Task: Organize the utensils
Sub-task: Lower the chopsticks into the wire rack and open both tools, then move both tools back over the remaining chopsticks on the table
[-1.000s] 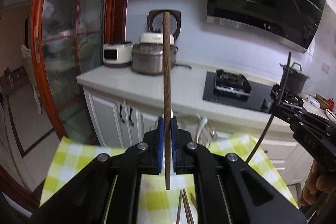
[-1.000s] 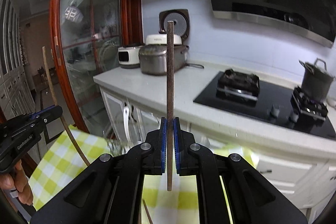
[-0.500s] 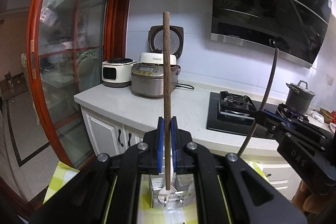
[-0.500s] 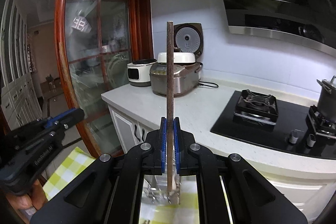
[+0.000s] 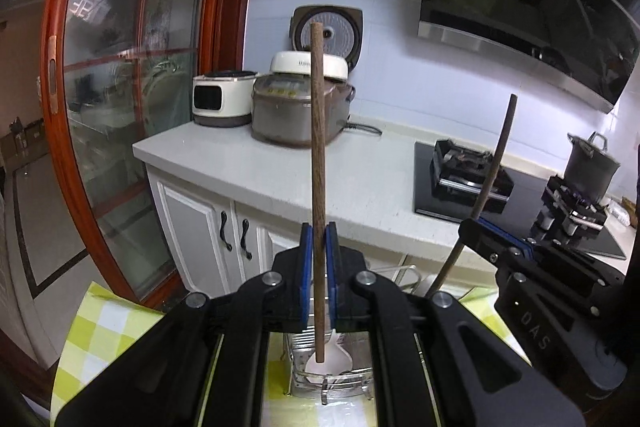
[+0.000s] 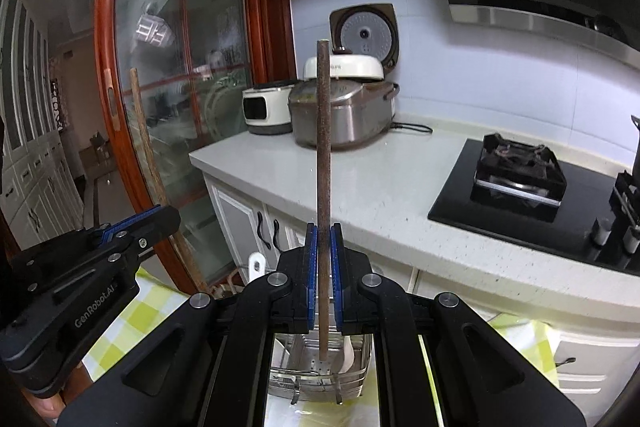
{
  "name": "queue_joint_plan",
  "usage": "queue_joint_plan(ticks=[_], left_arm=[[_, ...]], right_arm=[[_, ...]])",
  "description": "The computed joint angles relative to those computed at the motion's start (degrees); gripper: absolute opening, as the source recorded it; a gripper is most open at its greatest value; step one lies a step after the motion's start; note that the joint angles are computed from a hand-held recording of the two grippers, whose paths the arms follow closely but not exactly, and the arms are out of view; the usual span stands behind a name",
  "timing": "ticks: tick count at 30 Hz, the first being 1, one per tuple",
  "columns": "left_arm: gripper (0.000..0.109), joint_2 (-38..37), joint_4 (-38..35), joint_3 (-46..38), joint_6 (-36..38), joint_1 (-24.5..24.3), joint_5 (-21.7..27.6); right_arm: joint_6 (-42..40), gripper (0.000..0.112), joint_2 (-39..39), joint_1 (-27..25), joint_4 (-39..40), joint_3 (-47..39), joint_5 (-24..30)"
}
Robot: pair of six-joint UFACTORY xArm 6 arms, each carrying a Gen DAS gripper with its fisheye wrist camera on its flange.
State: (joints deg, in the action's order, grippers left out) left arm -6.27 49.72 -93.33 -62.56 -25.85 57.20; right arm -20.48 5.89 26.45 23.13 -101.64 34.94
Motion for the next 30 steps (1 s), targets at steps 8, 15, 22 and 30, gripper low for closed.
queue_joint_plan(ticks=[8, 15, 22, 30], left_arm=[[0.007, -0.7, -3.9, 4.8, -0.4, 2.7, -3.4], [0.042, -2.5, -4.2, 7.1, -1.2, 2.7, -4.8], [0.049, -7.5, -0.9, 10.6, -5.2, 0.3, -2.0], [0.054, -17.3, 4.1, 21.1, -14.8, -9.3, 6.0]], right_arm=[[-0.2, 0.009, 0.8, -0.1, -0.1, 2.9, -2.2], [1.9, 0.071, -0.9, -1.5, -1.1, 5.5, -4.8], [0.1, 0.072, -7.8, -4.2, 1.7, 13.3, -8.9], [-4.9, 0.074, -22.4, -9.2, 6.6, 31.9, -11.1]])
